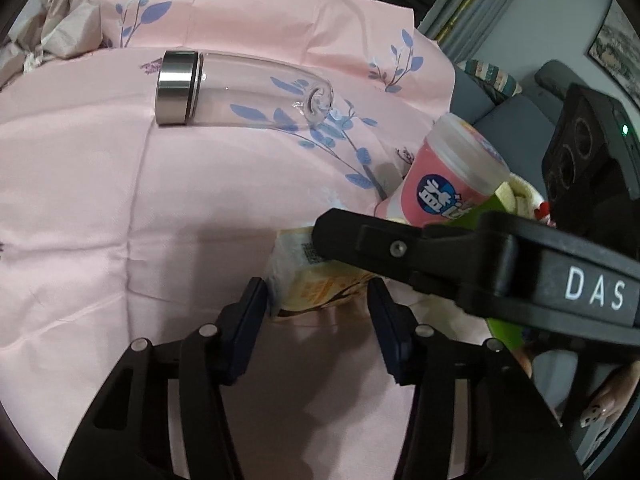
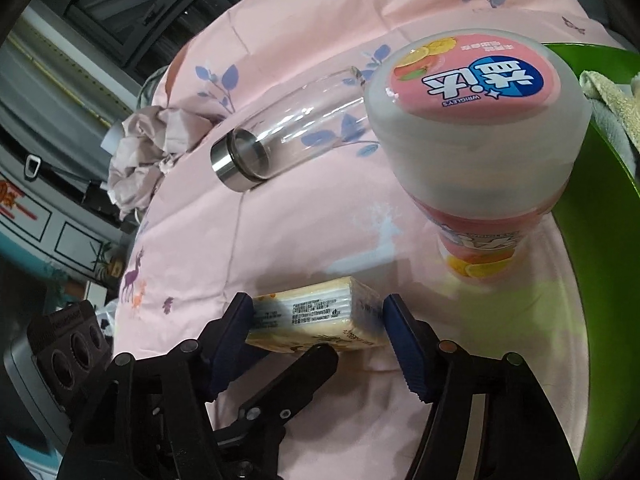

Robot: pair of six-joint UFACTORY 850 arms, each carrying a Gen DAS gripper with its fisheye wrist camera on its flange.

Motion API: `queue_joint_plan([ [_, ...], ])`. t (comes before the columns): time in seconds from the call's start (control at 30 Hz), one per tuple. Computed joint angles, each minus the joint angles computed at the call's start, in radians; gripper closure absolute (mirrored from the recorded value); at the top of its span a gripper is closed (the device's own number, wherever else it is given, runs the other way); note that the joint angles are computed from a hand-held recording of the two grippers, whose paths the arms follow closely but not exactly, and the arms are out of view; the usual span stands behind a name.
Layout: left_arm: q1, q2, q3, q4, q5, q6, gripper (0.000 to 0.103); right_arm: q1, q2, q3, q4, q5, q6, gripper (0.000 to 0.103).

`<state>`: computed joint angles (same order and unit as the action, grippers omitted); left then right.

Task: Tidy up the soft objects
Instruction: 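Carry the cream tissue pack with the right gripper over the green box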

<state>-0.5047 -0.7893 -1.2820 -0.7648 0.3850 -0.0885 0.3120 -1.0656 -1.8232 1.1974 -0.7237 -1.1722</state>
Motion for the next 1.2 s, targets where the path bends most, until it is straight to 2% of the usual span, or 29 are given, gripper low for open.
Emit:
queue_joint_plan([
  [0.2, -0.032, 0.031, -0.001, -0.151, 0.022, 0.161, 0.053, -0.013, 0.069, 0.084, 0.075, 0.003, -0.102, 0.034],
  [0.37, -0.079, 0.075, -0.007, -0.22, 0.077, 0.28, 0.053, -0.046, 0.206, 0.244, 0.235, 0.025, -0.3, 0.034],
  [0.53, -0.126, 0.09, -0.052, -0.3, 0.108, 0.413, 0.053, -0.099, 0.288, 0.336, 0.345, -0.019, -0.422, 0.034],
  [0.63, -0.145, 0.087, -0.082, -0.268, 0.108, 0.413, 0.053, -0.136, 0.322, 0.373, 0.399, -0.045, -0.468, 0.034],
  [0.83, -0.168, 0.036, -0.201, -0.283, 0.064, 0.477, 0.053, -0.201, 0.355, 0.415, 0.48, -0.073, -0.54, 0.034],
  [1.03, -0.179, -0.047, -0.358, -0.375, -0.016, 0.633, 0.053, -0.261, 0.339, 0.404, 0.519, -0.098, -0.526, 0.034],
  [1.2, -0.178, -0.137, -0.508, -0.495, -0.118, 0.796, 0.053, -0.297, 0.329, 0.4, 0.558, -0.053, -0.52, 0.034],
])
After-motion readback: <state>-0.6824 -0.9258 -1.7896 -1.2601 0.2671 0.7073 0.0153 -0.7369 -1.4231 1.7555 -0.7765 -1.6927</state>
